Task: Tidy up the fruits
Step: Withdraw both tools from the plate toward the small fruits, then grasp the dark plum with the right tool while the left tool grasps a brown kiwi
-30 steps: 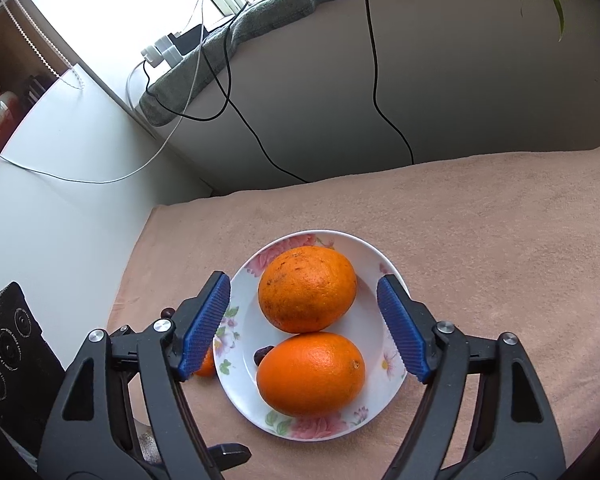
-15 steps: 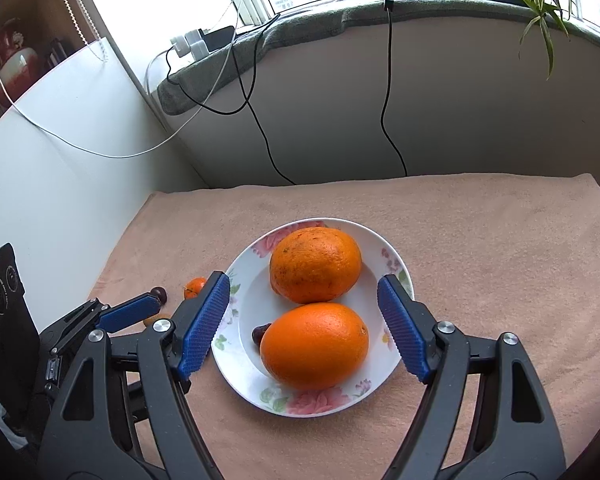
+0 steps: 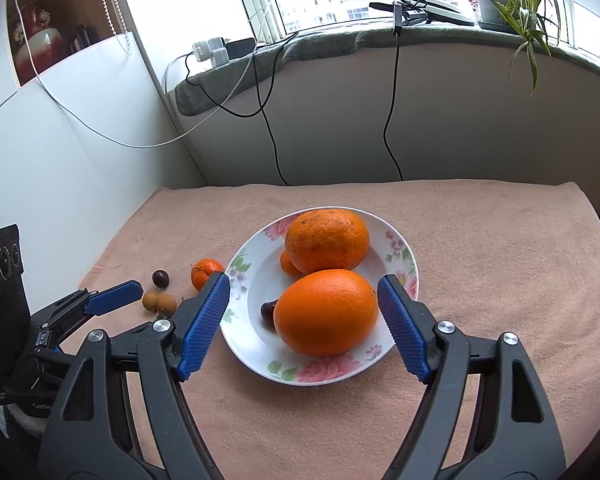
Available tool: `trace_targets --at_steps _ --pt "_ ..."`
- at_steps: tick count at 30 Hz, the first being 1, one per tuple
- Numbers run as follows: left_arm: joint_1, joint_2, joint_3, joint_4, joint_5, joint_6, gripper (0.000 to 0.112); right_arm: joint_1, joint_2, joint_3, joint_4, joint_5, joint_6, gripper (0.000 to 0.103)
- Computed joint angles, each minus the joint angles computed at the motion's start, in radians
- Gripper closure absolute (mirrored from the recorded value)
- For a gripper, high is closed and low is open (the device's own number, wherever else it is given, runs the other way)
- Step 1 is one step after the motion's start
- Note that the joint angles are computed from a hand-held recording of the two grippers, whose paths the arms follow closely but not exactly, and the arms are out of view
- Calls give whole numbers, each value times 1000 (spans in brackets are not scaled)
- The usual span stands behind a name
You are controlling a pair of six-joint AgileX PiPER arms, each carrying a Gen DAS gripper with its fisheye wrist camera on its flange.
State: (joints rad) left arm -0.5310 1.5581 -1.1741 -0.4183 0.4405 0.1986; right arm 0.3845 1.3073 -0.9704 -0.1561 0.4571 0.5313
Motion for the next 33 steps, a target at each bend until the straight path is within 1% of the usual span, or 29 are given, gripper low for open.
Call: trace_targets --at_steps 3,7,13,18,21,23,24,26,27,29,30,31,33 --pt "25 -42 66 8 -19 -16 33 50 -20 27 -52 -12 61 24" --pt "68 -86 139 5 -29 -13 33 140 -30 35 -206 3 214 24" --pt "139 -124 216 -26 -29 25 33 184 -12 48 -97 -44 144 24" --pt "206 -131 247 -103 -21 109 33 248 40 43 -88 -58 136 24" --pt "239 -126 249 -144 -15 151 34 261 72 36 -36 -75 91 24" --pt "254 -122 245 -156 -12 172 34 272 91 28 -40 -80 94 25" --pt "261 -118 243 -167 -10 186 36 279 97 26 -45 -82 98 26" --pt "274 -108 235 -175 -3 200 43 279 117 11 -17 -78 64 35" --pt "283 -103 235 -191 0 219 43 275 125 5 3 -79 39 36" --pt "298 -90 227 -225 11 263 48 277 141 -14 7 -72 22 37" --pt "305 -85 223 -241 16 281 49 280 150 -24 10 -68 11 39" --pt "311 -78 218 -260 22 301 51 282 159 -35 23 -65 -12 42" --pt "324 -60 204 -288 39 333 56 293 181 -62 25 -58 -31 43"
